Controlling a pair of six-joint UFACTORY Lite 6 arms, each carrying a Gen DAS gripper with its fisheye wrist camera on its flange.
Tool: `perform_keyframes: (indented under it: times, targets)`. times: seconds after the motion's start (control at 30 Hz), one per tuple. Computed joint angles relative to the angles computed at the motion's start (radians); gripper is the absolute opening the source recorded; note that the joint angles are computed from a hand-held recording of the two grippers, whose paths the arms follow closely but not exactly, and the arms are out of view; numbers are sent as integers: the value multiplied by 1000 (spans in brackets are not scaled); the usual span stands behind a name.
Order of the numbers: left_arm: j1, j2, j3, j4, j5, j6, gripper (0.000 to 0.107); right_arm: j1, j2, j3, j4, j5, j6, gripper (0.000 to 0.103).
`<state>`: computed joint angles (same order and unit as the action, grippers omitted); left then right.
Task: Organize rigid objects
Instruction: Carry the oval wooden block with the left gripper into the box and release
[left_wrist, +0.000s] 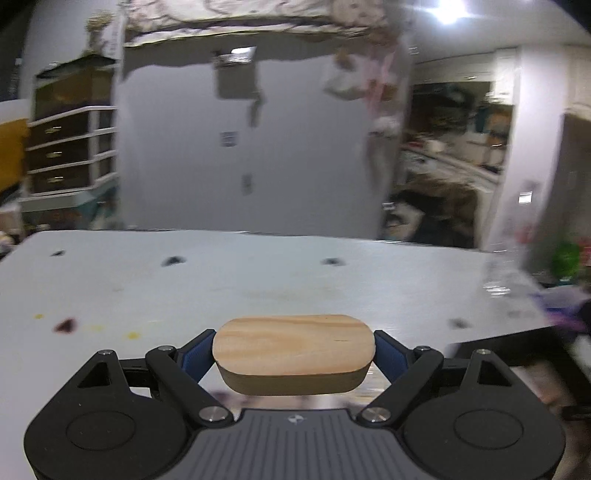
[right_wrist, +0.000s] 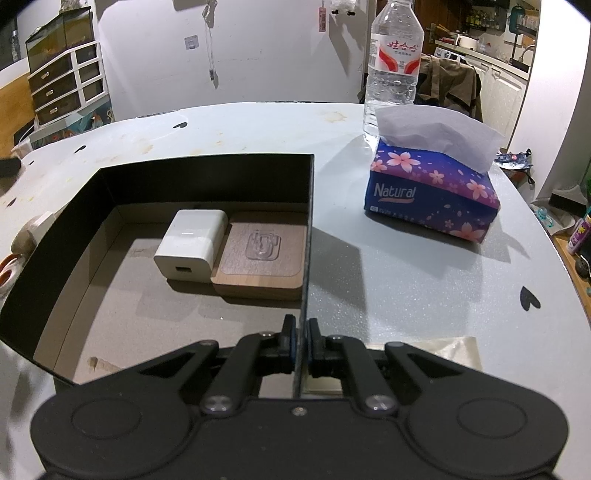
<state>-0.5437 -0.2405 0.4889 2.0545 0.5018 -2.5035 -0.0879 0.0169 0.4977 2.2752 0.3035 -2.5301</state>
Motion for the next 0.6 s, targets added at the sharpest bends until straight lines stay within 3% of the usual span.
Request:
perform_keyframes:
  times: [0.37, 0.6]
  targets:
    - [-270, 154, 271, -223, -159, 70, 88, 29, -5, 5, 72, -36, -54, 7]
    - [-298, 335, 466, -341, -323, 95, 88, 31, -9, -3, 96, -29, -72, 7]
